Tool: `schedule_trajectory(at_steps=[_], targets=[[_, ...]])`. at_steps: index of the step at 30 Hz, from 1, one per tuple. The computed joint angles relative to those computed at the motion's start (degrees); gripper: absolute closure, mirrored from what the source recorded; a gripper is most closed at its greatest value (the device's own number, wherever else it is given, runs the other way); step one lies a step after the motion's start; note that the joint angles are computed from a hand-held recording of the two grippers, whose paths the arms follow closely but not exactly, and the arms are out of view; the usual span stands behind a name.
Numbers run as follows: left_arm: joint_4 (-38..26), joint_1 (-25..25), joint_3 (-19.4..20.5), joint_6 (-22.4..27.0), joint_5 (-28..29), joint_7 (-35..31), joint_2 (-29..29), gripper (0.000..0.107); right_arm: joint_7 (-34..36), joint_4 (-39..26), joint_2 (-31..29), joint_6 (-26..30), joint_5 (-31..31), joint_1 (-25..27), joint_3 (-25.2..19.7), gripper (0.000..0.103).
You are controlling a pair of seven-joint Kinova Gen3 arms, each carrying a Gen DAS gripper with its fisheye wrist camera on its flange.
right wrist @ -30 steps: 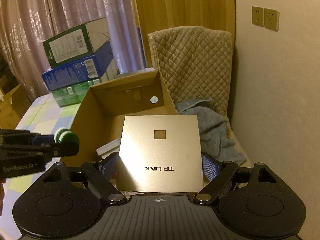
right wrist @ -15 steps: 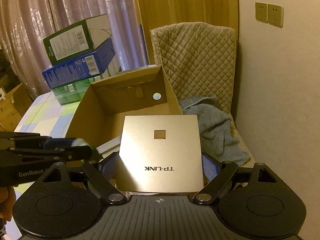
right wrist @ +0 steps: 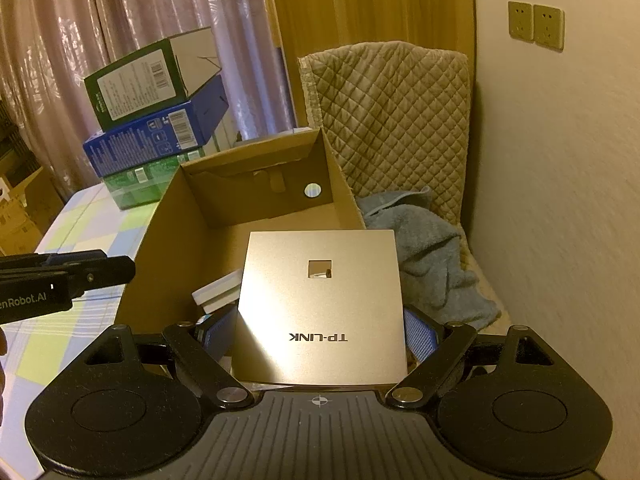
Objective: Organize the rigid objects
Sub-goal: 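Open the left tool and right tool to drop container and panel into the box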
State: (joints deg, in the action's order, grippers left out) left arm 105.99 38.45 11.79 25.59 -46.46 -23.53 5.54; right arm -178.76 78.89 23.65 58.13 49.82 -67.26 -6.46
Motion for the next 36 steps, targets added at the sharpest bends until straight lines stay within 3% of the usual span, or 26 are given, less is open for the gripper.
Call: schedule_trajectory(at_steps=[19, 24, 36], targets=[[2.4, -1.81, 0.46, -1.5, -0.57, 2.02, -1.67, 0.065, -0.42, -1.35, 0.9, -1.86, -0.85, -0.2, 0.85, 0.02], [4.14, -2.36, 0.6, -2.84, -4.21, 6.52, -2.73, 0.043, -2.28, -1.59, 1.02, -1.37, -2.43, 0.53, 1.02, 0.019], [6.34, -5.94, 4.74, -0.51, -3.02, 6.72, -6.69, 0.029, -6.21, -0.25, -1.26, 1.92, 0.01, -0.95, -0.29, 0.019]])
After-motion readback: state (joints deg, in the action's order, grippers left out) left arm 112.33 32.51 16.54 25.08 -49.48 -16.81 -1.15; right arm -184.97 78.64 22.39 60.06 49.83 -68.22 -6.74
